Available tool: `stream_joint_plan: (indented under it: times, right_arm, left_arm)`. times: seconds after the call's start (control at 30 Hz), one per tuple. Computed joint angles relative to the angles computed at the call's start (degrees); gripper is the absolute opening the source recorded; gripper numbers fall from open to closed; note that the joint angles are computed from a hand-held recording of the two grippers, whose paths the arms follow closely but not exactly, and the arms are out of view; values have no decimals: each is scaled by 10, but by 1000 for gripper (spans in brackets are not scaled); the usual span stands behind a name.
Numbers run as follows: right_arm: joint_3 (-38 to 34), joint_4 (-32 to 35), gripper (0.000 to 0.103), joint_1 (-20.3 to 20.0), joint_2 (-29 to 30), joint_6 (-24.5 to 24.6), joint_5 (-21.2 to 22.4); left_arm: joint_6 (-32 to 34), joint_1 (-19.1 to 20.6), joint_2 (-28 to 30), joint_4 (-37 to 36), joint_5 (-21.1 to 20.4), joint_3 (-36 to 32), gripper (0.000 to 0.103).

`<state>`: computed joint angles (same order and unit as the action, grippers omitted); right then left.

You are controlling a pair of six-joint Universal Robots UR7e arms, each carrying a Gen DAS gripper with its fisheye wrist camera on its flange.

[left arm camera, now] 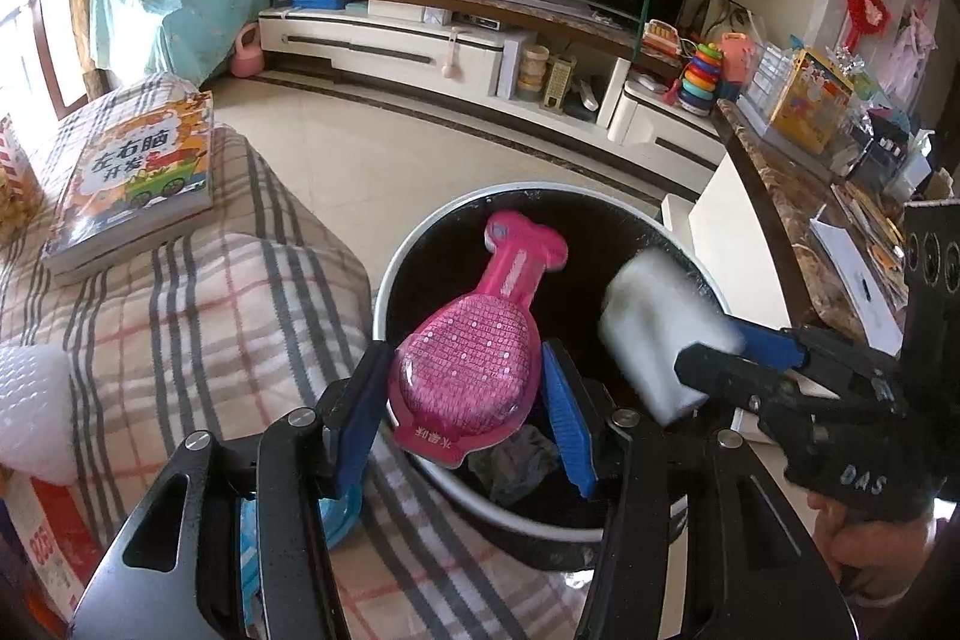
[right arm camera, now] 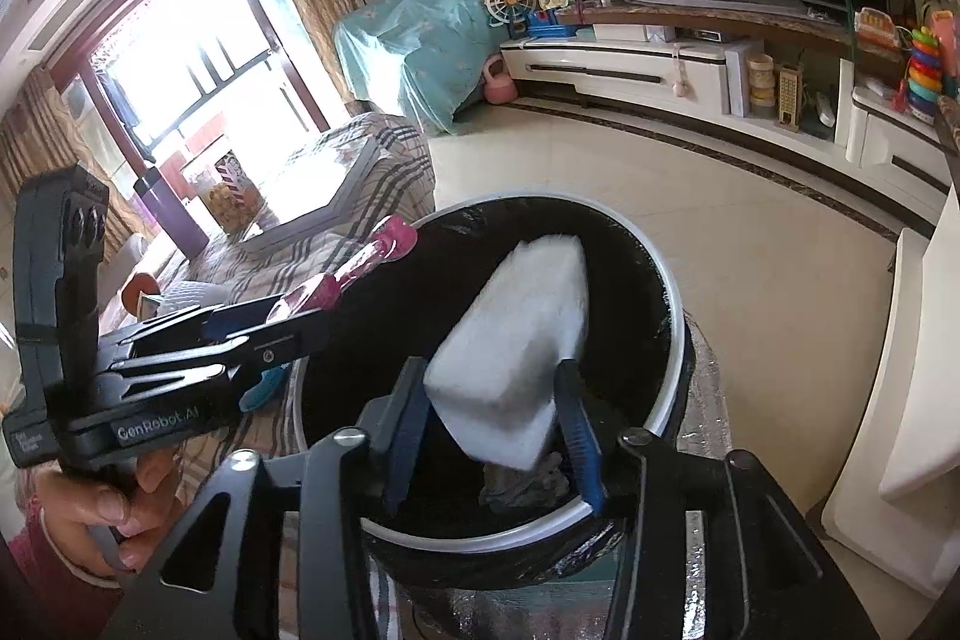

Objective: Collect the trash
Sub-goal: 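Carry both items over the trash bin and open both tools to drop them, then move both open tools back toward the snack wrappers on the table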

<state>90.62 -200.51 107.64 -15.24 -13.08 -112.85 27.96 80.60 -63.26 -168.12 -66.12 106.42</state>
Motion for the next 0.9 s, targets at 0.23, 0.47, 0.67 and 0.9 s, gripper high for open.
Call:
stream_joint_plan:
  times: [0.23, 0.47, 0.67, 0.9]
  right_arm:
    - [15, -20, 61, 4, -6, -6, -7]
    - [41, -66, 76, 15, 0, 4, -5]
    - [58, -81, 78, 23, 8, 38, 17]
    - [53, -74, 81, 40, 24, 53, 22]
  left_arm:
    - [12, -7, -3, -21, 11, 14, 66]
    - [7, 9, -45, -39, 11, 65, 67]
    - [-9, 32, -93, -50, 2, 111, 67]
    - [-32, 61, -151, -54, -19, 152, 67]
